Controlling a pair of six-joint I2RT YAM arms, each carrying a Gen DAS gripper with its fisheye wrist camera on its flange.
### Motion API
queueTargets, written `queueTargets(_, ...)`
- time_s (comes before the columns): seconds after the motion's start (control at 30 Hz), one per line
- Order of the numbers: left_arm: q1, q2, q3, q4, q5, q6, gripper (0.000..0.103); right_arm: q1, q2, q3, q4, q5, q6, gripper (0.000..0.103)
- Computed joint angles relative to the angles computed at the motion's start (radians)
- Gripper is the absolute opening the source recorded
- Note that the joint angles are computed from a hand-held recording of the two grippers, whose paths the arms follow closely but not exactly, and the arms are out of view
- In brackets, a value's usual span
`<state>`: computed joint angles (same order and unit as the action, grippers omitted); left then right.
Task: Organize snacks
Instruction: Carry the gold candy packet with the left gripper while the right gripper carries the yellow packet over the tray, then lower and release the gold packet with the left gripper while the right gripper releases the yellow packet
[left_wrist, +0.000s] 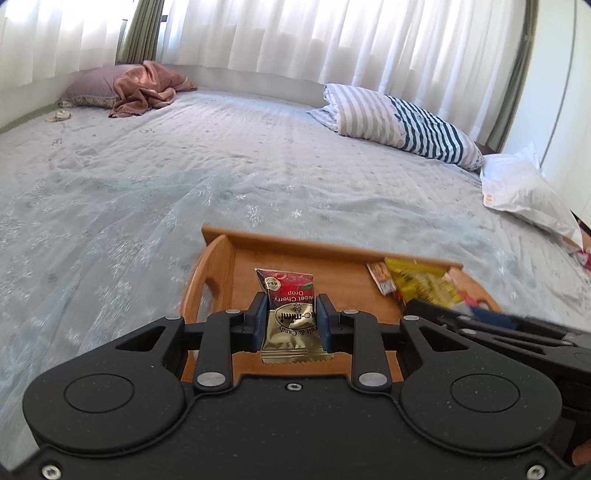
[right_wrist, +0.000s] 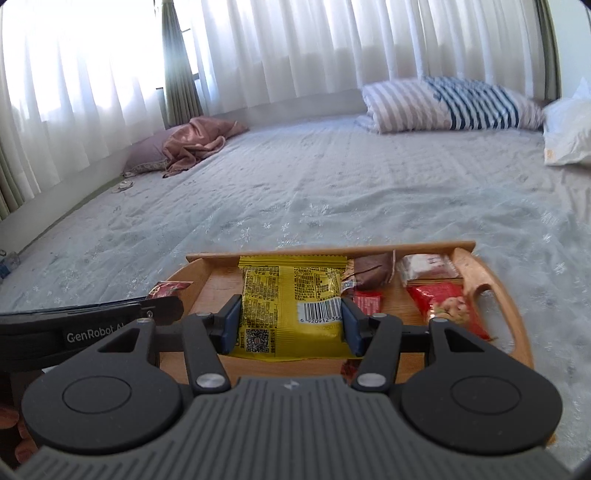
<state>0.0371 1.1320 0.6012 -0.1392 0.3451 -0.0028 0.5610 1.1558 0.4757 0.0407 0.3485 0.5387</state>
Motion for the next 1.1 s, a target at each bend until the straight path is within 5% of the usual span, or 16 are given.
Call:
queueTargets(0.17, -0.021, 0.152, 0.102, 0.055, -0.023, -0.013, 0.026, -0.151, 0.15, 0.116, -0.007, -0.211, -0.035, 0.058)
queueTargets(0.5, -0.042, 0.404, 0.235, 0.095, -0.04, -0.03, 0.026, -0.254, 0.341, 0.231, 0.006, -0.339, 0.001, 0.058)
queueTargets(1.1, -0.065, 0.555, 0.294, 0.166, -0.074, -0.014, 0.026, -0.263, 0.497, 0.304, 0.08, -0.3, 0.069, 0.058)
